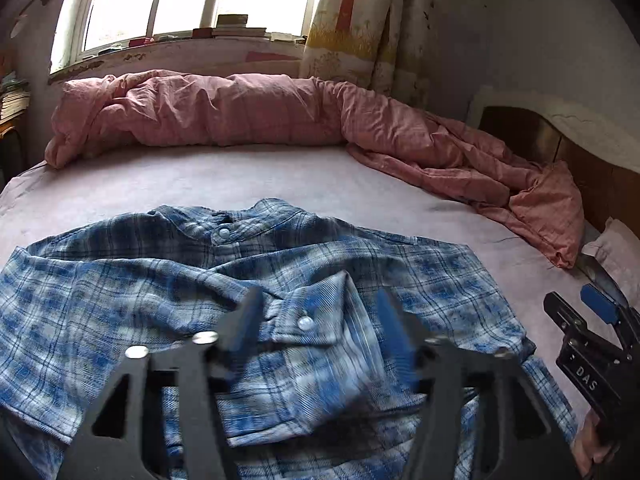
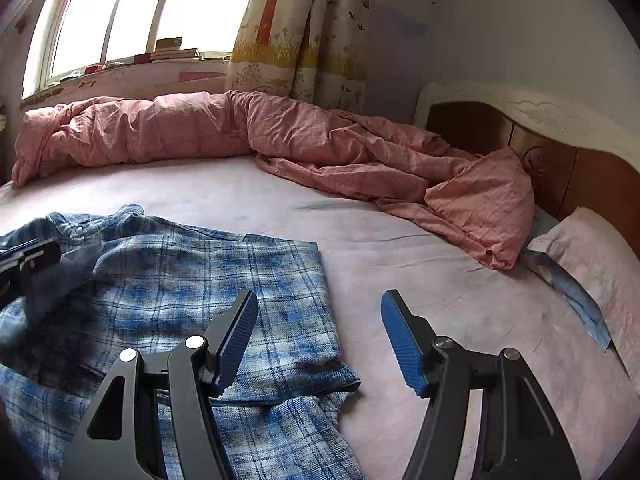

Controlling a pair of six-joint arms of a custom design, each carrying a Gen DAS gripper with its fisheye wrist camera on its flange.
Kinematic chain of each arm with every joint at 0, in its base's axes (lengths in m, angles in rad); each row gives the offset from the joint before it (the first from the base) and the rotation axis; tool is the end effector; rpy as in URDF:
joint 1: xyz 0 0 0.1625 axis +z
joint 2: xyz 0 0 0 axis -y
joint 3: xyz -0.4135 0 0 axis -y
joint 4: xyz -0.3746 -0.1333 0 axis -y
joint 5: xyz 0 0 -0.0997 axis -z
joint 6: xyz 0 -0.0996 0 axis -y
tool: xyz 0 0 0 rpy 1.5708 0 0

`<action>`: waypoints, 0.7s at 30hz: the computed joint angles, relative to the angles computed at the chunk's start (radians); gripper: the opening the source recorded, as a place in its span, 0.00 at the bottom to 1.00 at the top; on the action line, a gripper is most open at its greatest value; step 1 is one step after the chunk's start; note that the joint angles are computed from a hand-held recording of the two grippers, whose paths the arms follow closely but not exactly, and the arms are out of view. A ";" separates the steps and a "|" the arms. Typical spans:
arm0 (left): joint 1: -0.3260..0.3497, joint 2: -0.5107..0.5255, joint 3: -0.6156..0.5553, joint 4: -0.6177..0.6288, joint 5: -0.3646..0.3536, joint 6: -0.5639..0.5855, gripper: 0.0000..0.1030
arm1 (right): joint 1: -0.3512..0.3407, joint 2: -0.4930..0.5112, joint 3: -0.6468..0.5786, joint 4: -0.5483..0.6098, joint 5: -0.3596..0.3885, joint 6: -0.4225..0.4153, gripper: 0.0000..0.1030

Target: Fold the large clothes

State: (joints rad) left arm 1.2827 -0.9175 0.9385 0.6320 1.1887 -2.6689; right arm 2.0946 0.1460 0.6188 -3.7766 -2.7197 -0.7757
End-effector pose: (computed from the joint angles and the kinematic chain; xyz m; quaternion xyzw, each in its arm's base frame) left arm -0.0181 -0.6608 0.3476 0.2487 0.8485 -0.4174 0.2096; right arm 0.4032 -0.6133 -0.0634 0.0962 -0.7192 0.4982 0.4747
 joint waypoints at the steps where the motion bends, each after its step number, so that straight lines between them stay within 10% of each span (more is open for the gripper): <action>1: 0.001 -0.043 0.057 -0.041 0.014 0.013 0.77 | -0.001 -0.020 0.041 0.023 0.008 0.048 0.65; 9: 0.047 -0.311 0.264 -0.142 0.042 0.127 0.80 | -0.021 -0.214 0.402 0.221 0.198 0.489 0.65; 17: 0.192 -0.462 0.362 -0.423 -0.071 0.230 0.81 | -0.033 -0.286 0.496 0.499 0.485 0.665 0.64; 21: 0.250 -0.395 0.212 -0.292 -0.043 0.082 0.81 | -0.023 -0.238 0.413 0.627 0.516 0.687 0.58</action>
